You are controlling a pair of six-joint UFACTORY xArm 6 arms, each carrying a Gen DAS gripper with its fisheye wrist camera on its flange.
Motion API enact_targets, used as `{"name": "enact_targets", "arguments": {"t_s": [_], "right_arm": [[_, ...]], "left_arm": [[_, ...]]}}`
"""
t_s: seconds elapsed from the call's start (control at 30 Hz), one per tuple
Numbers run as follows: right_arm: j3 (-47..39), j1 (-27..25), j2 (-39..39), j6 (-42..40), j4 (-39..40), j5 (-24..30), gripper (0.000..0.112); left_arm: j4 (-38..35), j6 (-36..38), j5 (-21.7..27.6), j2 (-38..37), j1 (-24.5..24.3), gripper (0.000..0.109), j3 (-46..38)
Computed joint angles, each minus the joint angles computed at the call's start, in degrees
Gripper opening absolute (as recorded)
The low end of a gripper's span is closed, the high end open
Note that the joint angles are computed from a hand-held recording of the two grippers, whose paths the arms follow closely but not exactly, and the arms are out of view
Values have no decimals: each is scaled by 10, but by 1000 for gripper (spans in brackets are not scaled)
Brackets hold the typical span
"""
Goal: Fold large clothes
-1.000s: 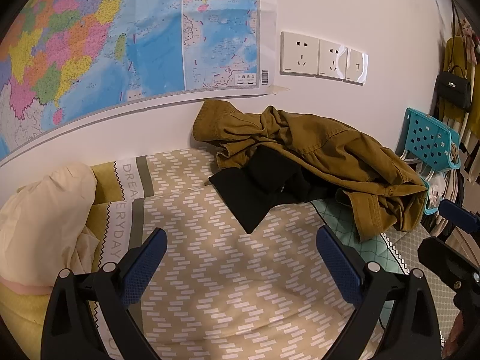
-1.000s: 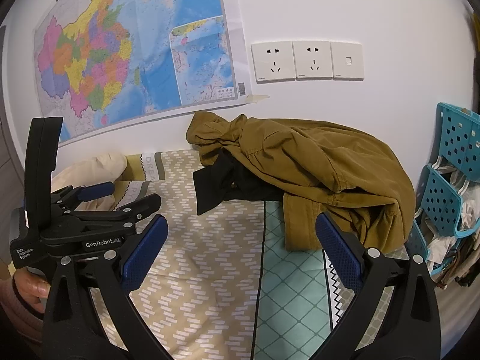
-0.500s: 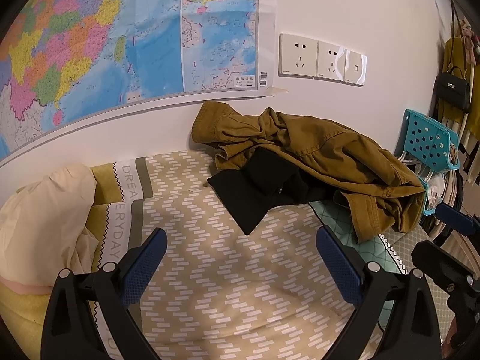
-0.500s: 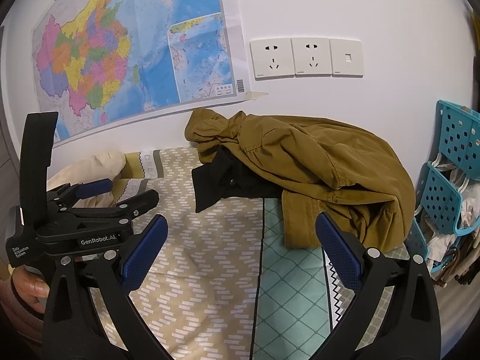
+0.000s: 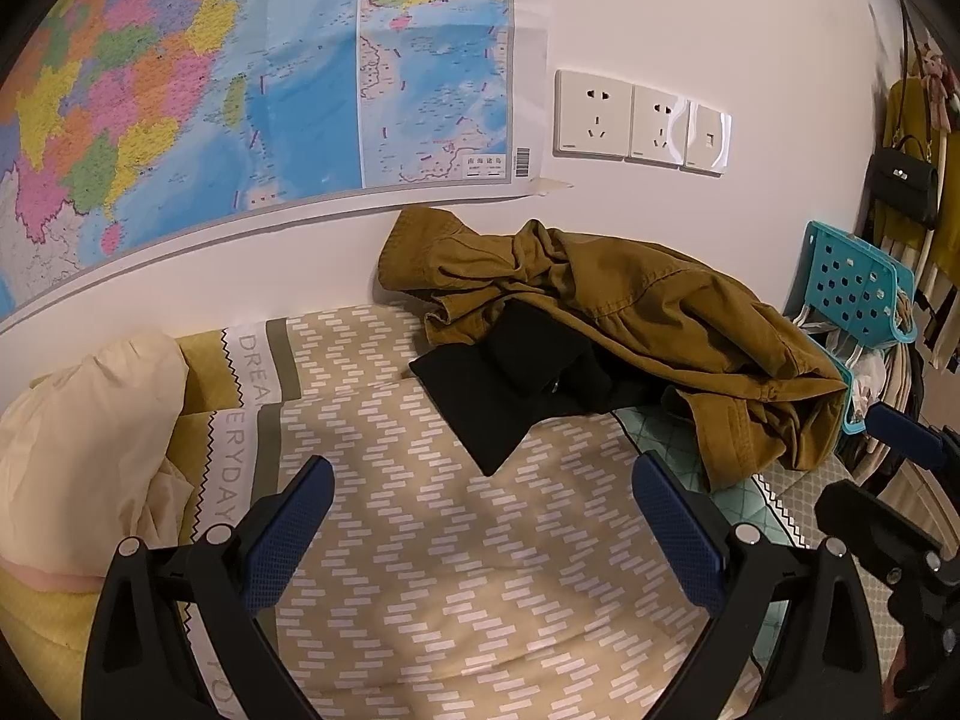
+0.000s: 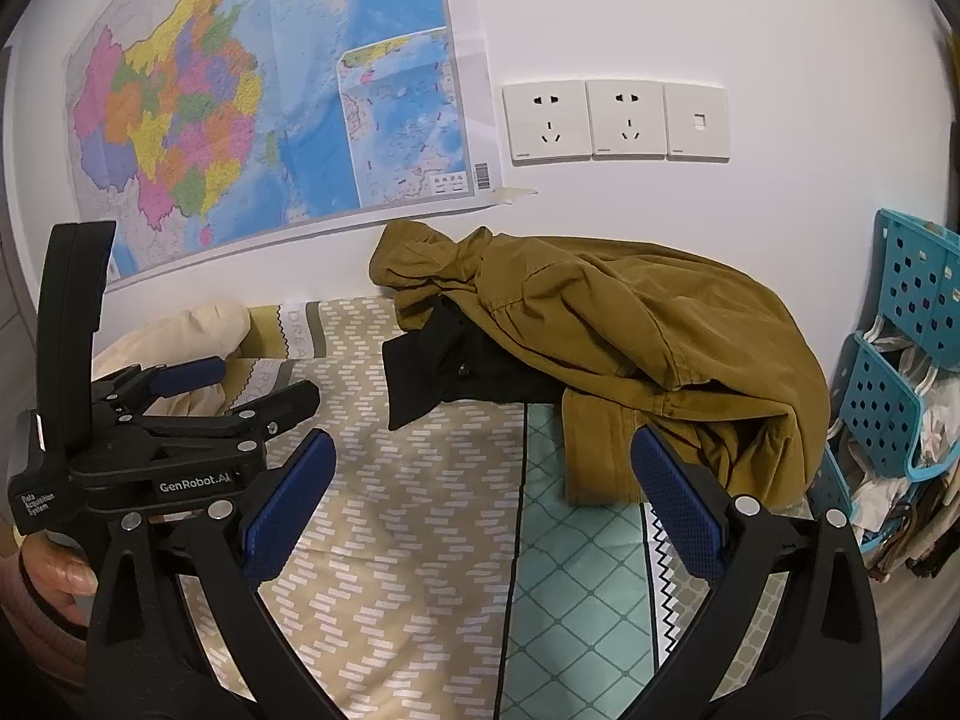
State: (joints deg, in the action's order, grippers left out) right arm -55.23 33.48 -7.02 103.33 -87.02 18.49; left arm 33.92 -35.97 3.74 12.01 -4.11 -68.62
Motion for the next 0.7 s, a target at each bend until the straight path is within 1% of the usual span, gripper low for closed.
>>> {"name": "enact_targets", "arguments": {"t_s": [0.17,0.3,0.37,0.43,0.5,0.63,0.7], "right_arm": [[-9,-3,5,-10,4,-3,97],[-17,-7,12,-27,12,-5,97],[-20,-11,15,-34,17,-10,97],[-26,-16,22,-38,24,-14,97],[-32,-20,29,-42,27,-21,97],[-52,-26,47,-93,65,-20,97],[-58,-30,51,-107,73,-24,97]], "left_arm": [[-2,3,0,7,-1,96,-11],[-21,18,1,14,-1,96,-19],[-54,45,4,19,-3,96,-23],[-68,56,3,24,-3,96,-29],[-98,84,4,33,-6,96,-38],[-127,112,14,50,-9,96,-60],[-137,119,16,57,-9,96,-70]]}}
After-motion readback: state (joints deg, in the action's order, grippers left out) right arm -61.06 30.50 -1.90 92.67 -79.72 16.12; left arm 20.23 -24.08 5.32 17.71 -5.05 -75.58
